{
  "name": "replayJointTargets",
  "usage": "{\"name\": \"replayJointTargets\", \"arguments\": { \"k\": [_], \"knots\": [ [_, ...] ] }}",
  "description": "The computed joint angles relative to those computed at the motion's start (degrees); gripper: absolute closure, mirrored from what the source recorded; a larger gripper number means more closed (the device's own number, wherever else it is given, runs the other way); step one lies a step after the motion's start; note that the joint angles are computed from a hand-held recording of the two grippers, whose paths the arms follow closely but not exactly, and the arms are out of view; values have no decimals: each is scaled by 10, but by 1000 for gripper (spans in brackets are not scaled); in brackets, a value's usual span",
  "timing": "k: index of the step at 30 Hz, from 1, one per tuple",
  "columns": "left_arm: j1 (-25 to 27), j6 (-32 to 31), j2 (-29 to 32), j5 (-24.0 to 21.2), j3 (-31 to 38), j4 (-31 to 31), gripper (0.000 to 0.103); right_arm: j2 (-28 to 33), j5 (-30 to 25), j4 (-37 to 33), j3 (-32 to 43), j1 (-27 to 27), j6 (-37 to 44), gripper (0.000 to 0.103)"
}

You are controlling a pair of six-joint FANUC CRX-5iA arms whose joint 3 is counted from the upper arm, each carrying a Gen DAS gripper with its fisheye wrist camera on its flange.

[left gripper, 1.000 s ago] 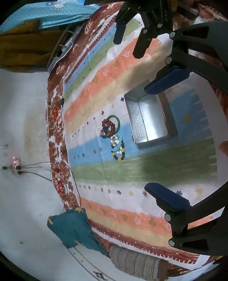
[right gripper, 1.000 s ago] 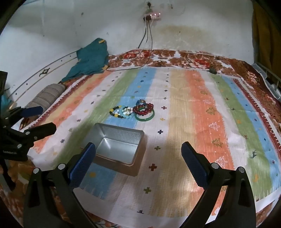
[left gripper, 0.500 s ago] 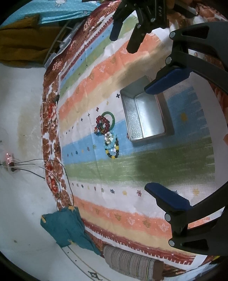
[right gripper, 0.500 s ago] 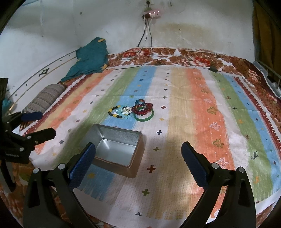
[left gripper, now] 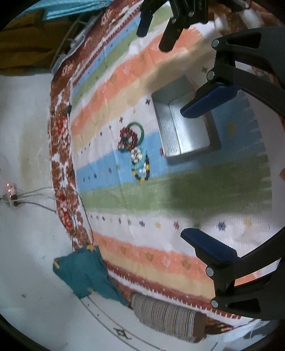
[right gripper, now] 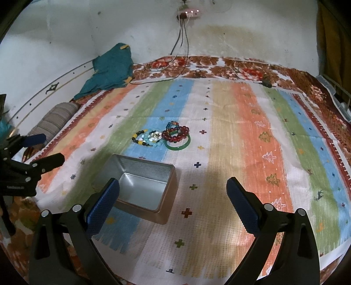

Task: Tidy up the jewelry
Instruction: 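Move both tools past the silver tin toward the bracelet cluster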

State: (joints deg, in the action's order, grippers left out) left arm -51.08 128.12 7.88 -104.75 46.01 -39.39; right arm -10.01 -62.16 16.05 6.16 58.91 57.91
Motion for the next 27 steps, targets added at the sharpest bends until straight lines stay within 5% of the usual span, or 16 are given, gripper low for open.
{"name": "replayJointTargets", "arguments": {
  "k": [27],
  "knots": [
    [87,-36,32,12,27,54,5,88,-19,-20,82,-39,20,4]
  ]
}}
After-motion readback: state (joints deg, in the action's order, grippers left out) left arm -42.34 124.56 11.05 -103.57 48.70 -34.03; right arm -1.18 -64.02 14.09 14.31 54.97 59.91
